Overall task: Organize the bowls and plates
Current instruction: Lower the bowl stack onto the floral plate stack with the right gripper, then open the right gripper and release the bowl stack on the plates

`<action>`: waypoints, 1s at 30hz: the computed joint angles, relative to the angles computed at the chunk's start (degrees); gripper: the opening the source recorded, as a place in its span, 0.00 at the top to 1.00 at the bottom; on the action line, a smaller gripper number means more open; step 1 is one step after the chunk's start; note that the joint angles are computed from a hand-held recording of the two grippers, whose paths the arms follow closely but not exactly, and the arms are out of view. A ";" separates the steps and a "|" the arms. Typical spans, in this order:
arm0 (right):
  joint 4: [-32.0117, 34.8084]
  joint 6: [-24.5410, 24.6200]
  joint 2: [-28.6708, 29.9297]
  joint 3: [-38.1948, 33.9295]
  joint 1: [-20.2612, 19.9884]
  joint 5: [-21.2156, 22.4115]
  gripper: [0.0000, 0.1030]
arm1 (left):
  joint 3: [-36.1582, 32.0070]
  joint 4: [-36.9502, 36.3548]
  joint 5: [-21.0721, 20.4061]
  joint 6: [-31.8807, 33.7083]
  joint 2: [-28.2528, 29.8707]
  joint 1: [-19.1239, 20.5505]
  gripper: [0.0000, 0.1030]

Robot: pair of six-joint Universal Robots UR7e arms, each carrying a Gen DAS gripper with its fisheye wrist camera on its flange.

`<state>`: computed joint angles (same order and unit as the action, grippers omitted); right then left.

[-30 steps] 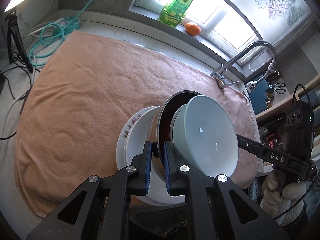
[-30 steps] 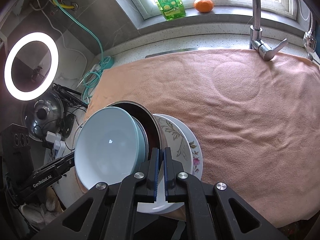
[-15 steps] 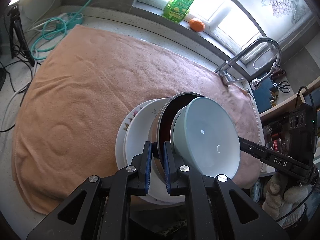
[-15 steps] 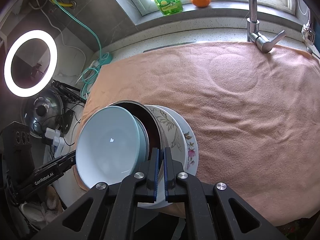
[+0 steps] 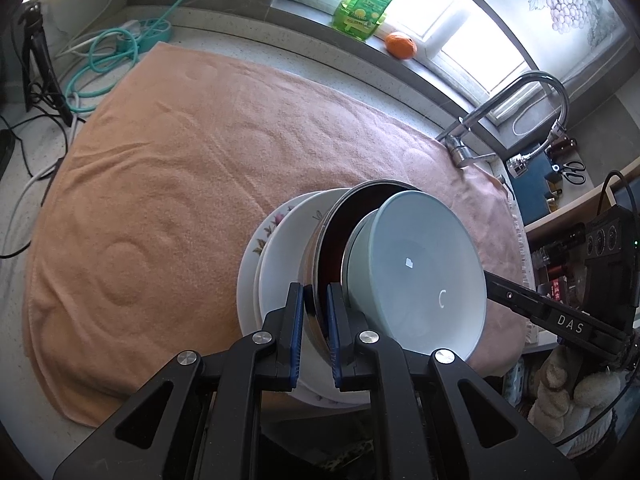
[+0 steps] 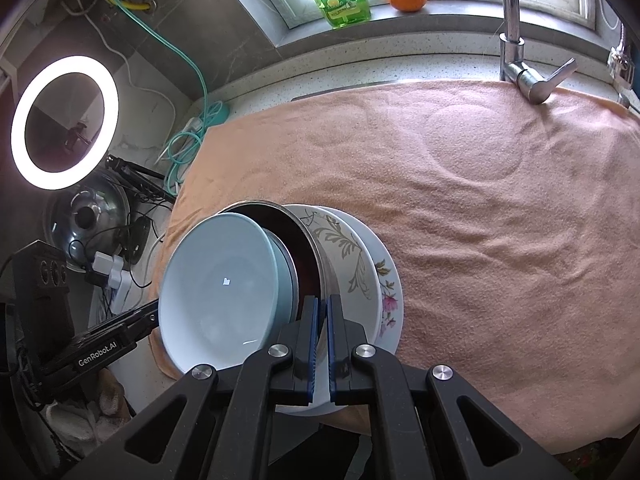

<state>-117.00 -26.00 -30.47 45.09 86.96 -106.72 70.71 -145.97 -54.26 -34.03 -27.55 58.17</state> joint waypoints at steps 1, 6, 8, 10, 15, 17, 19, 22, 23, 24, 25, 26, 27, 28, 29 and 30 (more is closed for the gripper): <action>0.11 0.08 -0.01 -0.05 -0.03 0.09 0.96 | -0.03 0.06 0.07 0.03 0.02 -0.02 0.91; 0.20 0.33 -0.35 0.33 -0.19 0.61 0.96 | 0.09 0.05 0.09 -0.27 -0.13 -0.09 0.91; 0.27 0.39 -0.55 0.58 -0.26 0.98 0.95 | 0.19 -0.28 0.58 -0.10 -0.20 -0.30 0.91; -0.11 0.00 -0.84 1.21 -0.18 0.87 0.93 | 0.06 -0.29 1.44 0.65 -0.14 -0.57 0.91; -2.14 -0.52 -1.45 2.83 -0.01 0.54 0.93 | 0.63 -1.03 3.17 0.62 -0.36 -1.07 0.91; -3.18 -0.65 -1.91 3.62 -0.06 0.53 0.93 | 1.09 -1.04 3.35 0.40 -0.67 -1.18 0.90; -4.03 -0.96 -2.51 4.47 -0.12 0.62 0.93 | 1.50 -0.97 3.80 0.08 -0.93 -1.31 0.90; -5.69 -1.54 -3.43 5.88 -0.21 0.70 0.91 | 2.38 -1.29 4.52 -0.47 -1.42 -1.56 0.90; -6.24 -1.53 -3.75 6.36 -0.26 0.78 0.90 | 2.67 -1.45 4.70 -0.59 -1.59 -1.63 0.90; -6.57 -1.43 -4.06 6.74 -0.37 1.07 0.89 | 2.92 -1.50 4.90 -0.76 -1.72 -1.73 0.90; -6.88 -1.32 -4.36 7.09 -0.48 1.36 0.88 | 3.13 -1.55 5.09 -0.89 -1.83 -1.81 0.90; -7.45 -1.28 -4.71 7.62 -0.56 1.47 0.86 | 3.45 -1.60 5.34 -1.04 -1.99 -1.93 0.90; -8.06 -1.39 -5.03 8.13 -0.63 1.47 0.85 | 3.73 -1.61 5.59 -1.17 -2.08 -2.06 0.90; -8.72 -1.63 -5.41 8.74 -0.70 1.41 0.84 | 3.97 -1.50 5.81 -1.27 -2.20 -2.20 0.90; -9.64 -1.91 -5.87 9.59 -0.73 1.27 0.83 | 4.21 -1.46 6.04 -1.30 -2.27 -2.41 0.90; -10.65 -2.31 -6.36 10.50 -0.78 1.20 0.82 | 4.42 -1.33 6.32 -1.26 -2.33 -2.64 0.89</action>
<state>-127.66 -28.31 -36.82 55.59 86.18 -105.51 75.13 -147.30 -47.94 -35.29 -29.88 55.54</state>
